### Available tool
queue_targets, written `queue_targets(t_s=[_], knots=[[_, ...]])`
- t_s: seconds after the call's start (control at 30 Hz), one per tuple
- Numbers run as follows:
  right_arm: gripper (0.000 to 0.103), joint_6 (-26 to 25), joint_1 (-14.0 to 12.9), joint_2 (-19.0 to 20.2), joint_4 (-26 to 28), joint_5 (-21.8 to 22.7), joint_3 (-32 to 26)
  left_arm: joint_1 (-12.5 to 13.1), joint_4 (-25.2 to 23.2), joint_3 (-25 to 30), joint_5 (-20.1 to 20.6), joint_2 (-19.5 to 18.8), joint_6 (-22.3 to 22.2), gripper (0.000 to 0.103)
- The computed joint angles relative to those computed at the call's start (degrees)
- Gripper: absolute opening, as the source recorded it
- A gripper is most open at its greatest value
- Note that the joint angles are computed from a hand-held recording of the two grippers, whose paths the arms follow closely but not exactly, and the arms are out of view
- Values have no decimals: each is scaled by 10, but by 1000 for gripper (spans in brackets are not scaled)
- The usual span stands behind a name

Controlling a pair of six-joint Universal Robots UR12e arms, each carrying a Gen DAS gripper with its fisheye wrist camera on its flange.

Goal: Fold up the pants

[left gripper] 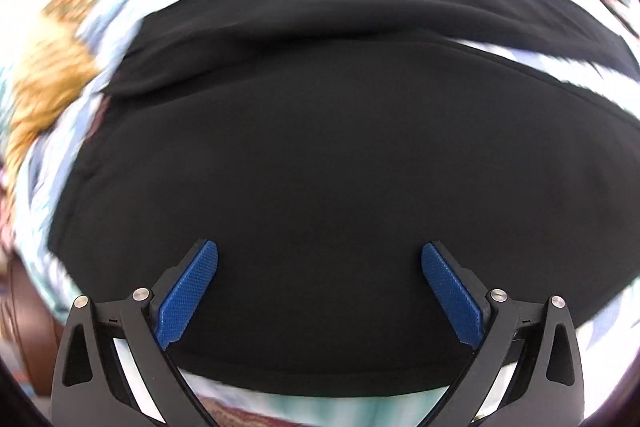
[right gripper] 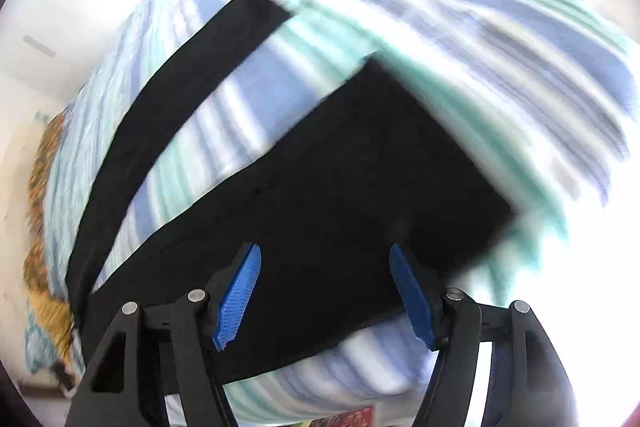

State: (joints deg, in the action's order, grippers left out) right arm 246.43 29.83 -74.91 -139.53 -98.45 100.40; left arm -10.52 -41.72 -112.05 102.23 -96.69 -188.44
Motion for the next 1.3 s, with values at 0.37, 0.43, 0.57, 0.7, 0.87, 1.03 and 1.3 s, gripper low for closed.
queue_targets(t_s=[0.37,0.43,0.57,0.7,0.87,1.03,1.3], knots=[[64,-222,25,146,2,46,-236,43,96,103,22,-73,-25,102],[65,-289,31,217,2,92,-337,53,95,129,23,-101,-39,102],[65,-345,25,344,71,206,-522,64,68,152,35,-140,-86,101],[62,-377,4,369,151,158,-558,67,142,109,50,-142,-59,103],[61,-340,-42,266,127,18,-392,66,213,73,47,-137,-61,103],[61,-333,-67,205,135,-80,-322,65,220,80,61,-146,-57,103],[58,-351,-70,265,203,-78,-424,63,224,80,70,-149,-57,102]])
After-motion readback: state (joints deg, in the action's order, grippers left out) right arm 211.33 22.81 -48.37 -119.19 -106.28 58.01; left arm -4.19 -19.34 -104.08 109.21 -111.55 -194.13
